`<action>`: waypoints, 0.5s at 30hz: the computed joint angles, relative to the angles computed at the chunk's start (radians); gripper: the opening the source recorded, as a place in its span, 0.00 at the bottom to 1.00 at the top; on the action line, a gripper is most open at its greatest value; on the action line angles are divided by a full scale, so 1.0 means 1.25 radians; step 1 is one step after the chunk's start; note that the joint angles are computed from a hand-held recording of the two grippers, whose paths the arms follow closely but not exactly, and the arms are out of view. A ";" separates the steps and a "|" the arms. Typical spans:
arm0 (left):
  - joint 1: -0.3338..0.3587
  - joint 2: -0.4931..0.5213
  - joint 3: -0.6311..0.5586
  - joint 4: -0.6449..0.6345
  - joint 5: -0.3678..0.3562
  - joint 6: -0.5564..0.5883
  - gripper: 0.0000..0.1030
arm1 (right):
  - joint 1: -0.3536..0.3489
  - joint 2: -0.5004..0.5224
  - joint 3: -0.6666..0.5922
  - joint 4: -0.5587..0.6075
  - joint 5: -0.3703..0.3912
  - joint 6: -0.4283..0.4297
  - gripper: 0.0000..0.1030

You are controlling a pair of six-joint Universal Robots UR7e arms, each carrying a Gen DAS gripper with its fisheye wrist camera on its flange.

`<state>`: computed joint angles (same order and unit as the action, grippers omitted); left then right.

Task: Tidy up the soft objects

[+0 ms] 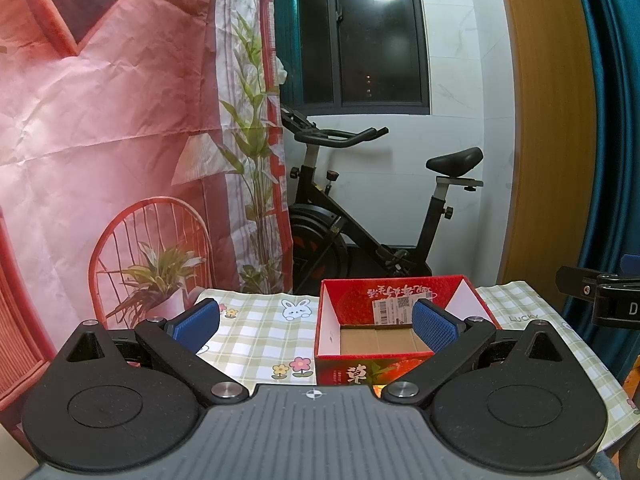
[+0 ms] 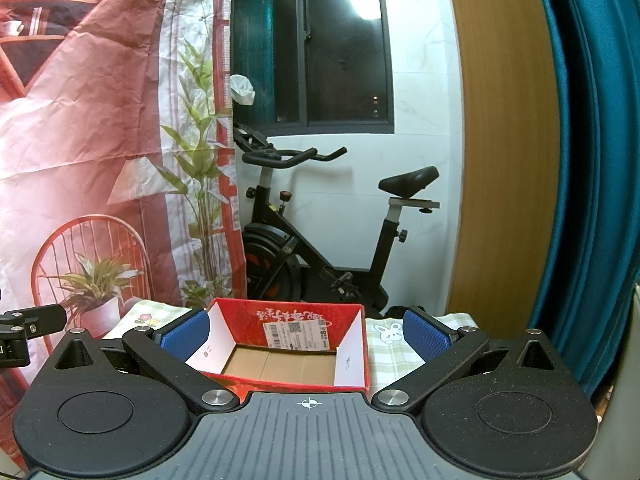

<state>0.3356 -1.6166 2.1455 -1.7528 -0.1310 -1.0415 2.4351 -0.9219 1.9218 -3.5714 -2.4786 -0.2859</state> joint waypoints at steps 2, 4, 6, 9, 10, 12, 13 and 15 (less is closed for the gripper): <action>0.000 0.000 0.000 -0.004 -0.001 0.004 1.00 | 0.000 0.001 0.000 -0.001 -0.001 -0.001 1.00; 0.000 0.000 -0.001 -0.003 -0.001 0.003 1.00 | 0.000 0.001 0.000 -0.001 -0.001 -0.001 1.00; 0.000 0.000 -0.001 0.002 -0.001 -0.001 1.00 | 0.000 0.001 0.000 -0.002 -0.001 -0.002 1.00; 0.000 0.001 0.000 -0.008 -0.002 0.007 1.00 | -0.001 -0.001 0.000 -0.003 0.002 -0.004 1.00; 0.000 0.002 -0.001 -0.007 -0.002 0.007 1.00 | -0.001 -0.001 0.000 -0.003 0.002 -0.004 1.00; 0.000 0.001 -0.001 -0.013 -0.003 0.013 1.00 | -0.001 -0.002 -0.001 0.000 0.001 -0.003 1.00; 0.000 0.001 -0.001 -0.011 -0.004 0.011 1.00 | -0.001 -0.002 -0.001 0.000 0.001 -0.002 1.00; 0.001 0.002 -0.002 -0.011 -0.003 0.010 1.00 | -0.001 -0.001 -0.001 -0.002 0.001 -0.004 1.00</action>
